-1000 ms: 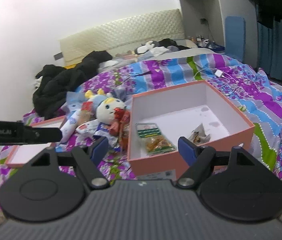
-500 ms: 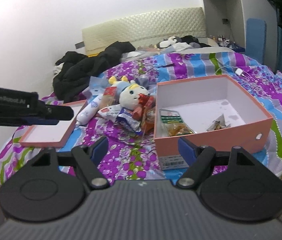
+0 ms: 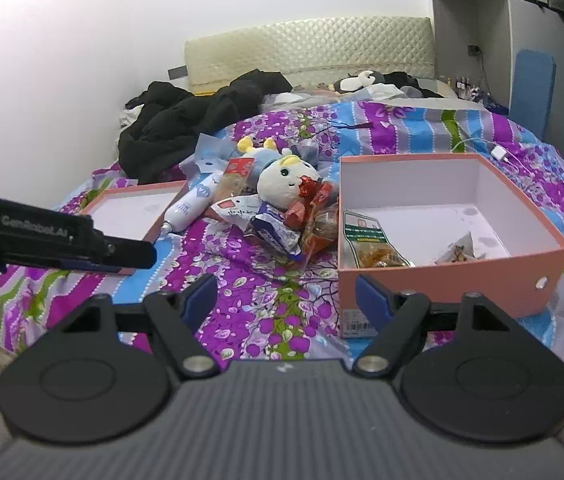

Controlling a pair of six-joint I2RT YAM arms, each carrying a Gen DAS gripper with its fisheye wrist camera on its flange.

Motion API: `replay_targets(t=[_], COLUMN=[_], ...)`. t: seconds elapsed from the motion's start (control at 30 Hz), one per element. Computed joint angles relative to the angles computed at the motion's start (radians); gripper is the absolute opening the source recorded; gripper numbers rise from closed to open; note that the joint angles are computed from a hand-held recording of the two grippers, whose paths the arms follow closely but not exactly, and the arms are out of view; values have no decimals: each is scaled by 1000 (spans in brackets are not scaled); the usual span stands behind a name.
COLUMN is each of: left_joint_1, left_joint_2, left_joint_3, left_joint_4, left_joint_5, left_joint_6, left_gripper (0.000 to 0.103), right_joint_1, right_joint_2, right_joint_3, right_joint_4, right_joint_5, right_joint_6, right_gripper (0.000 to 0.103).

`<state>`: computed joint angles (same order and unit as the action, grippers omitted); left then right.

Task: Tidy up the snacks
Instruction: 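Reach both grippers back to the pile and grasp two snack bags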

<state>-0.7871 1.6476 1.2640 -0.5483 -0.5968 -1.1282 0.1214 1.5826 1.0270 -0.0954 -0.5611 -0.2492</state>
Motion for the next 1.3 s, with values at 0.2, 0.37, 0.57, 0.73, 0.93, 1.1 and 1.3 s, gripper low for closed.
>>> replay_targets(t=[0.2, 0.37, 0.57, 0.73, 0.93, 1.1, 1.3], left_joint_1=[132, 268, 425, 548, 678, 747, 773], left_joint_2=[5, 43, 138, 238, 378, 522, 669], left_joint_3=[-75, -109, -109, -95, -62, 29, 165], left_joint_4=[121, 224, 341, 446, 607, 697, 715], left_joint_5=[104, 203, 327, 431, 589, 718, 805], left_joint_6=[90, 172, 249, 292, 304, 277, 253], left_gripper=[52, 52, 52, 52, 52, 51, 50], right_joint_1=[88, 157, 223, 285, 352, 373, 385], right_joint_2=[82, 172, 295, 402, 585, 767, 923], right_joint_3=[36, 101, 214, 307, 494, 700, 895], right_joint_4=[86, 119, 123, 158, 147, 102, 48], right_joint_5=[93, 143, 193, 247, 354, 426, 454], right_joint_6=[-32, -74, -107, -144, -206, -246, -288], right_gripper=[73, 70, 63, 59, 50, 44, 44])
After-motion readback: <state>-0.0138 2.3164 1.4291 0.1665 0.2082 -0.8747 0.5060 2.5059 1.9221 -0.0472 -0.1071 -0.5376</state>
